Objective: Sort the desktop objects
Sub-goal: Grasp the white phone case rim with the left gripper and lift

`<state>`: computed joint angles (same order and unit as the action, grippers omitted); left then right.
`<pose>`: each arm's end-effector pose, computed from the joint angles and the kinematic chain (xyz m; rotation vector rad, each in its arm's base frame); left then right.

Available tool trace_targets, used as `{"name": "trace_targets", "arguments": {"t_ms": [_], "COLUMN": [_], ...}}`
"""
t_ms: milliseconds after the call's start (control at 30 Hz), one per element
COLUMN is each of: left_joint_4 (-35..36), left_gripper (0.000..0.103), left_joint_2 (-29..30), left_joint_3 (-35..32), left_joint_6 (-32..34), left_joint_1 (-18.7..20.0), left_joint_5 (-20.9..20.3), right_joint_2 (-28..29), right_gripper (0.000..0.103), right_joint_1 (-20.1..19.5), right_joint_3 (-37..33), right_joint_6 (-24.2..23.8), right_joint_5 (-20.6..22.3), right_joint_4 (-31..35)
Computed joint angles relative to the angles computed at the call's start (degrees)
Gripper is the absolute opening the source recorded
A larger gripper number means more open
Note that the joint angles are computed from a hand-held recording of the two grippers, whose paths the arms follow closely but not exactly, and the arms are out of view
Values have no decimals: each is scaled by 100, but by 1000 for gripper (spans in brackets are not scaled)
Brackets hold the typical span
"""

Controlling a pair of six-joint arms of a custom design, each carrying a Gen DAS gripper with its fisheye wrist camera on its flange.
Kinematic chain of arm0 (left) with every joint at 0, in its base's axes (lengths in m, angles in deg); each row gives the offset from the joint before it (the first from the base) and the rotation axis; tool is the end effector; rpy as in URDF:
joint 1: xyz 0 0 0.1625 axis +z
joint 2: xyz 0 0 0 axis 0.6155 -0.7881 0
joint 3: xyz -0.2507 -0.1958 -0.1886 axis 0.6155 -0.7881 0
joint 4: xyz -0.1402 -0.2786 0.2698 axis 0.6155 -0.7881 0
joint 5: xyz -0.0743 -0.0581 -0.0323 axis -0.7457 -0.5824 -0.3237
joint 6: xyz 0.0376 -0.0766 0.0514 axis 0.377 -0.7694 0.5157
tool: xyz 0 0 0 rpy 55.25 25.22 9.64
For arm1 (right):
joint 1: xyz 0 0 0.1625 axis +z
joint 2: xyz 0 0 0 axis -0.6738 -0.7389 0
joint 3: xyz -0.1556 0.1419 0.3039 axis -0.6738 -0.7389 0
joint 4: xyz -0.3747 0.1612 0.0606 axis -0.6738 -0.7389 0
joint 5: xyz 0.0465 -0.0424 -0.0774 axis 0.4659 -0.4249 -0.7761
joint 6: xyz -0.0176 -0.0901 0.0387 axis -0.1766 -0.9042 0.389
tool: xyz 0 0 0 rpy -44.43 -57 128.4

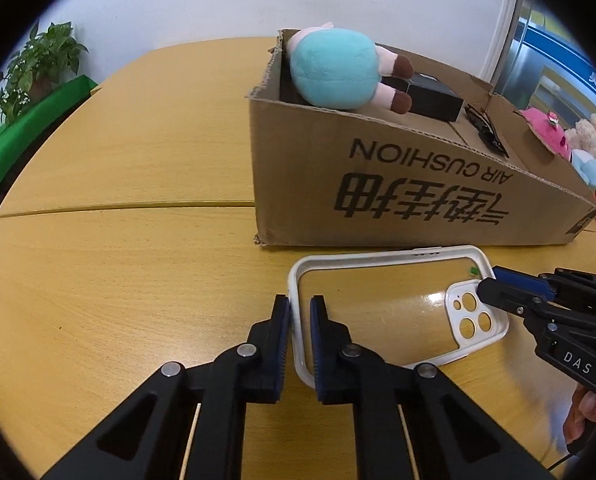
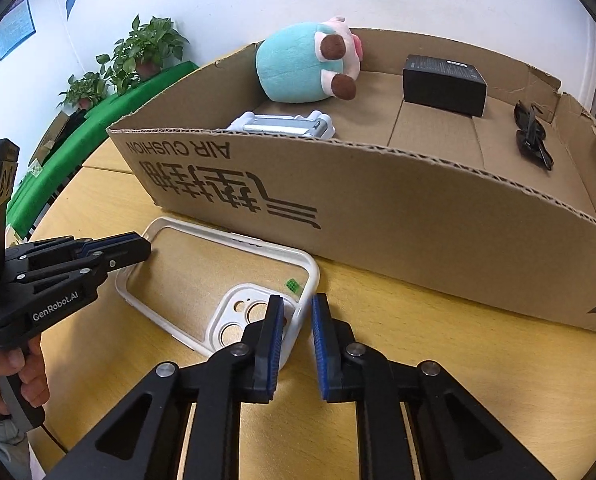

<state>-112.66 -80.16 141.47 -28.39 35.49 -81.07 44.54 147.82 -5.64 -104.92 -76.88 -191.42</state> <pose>-0.0176 -0.7625 0.3168 0.2751 2.3464 -0.7367 0.3089 -0.7745 -0.0067 0.7561 -2.5303 0.5070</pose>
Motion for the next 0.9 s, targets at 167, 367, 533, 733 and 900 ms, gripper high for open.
{"name": "trace_targets", "arguments": {"t_ms": [167, 367, 533, 733, 900], "left_joint_4": [-16, -624, -985, -756, -117], "left_gripper": [5, 5, 5, 5, 5], "left_joint_2": [-85, -244, -37, 745, 1522], "left_joint_3": [154, 385, 13, -1272, -2622], "left_joint_6": [-38, 307, 856, 1285, 1275], "left_joint_1": [-82, -429, -765, -974, -1041], "left_joint_5": [-25, 89, 51, -315, -663], "right_joint_2": [-252, -829, -1264, -1419, -1361], "right_gripper": [11, 11, 11, 11, 10], "right_joint_1": [-40, -44, 37, 98, 139], "right_joint_3": [417, 1266, 1599, 1110, 422], "right_joint_6": [66, 73, -45, -273, -445], "right_joint_5": [54, 273, 354, 201, 11], "right_joint_4": [-227, -856, -1479, -1671, -1572]}}
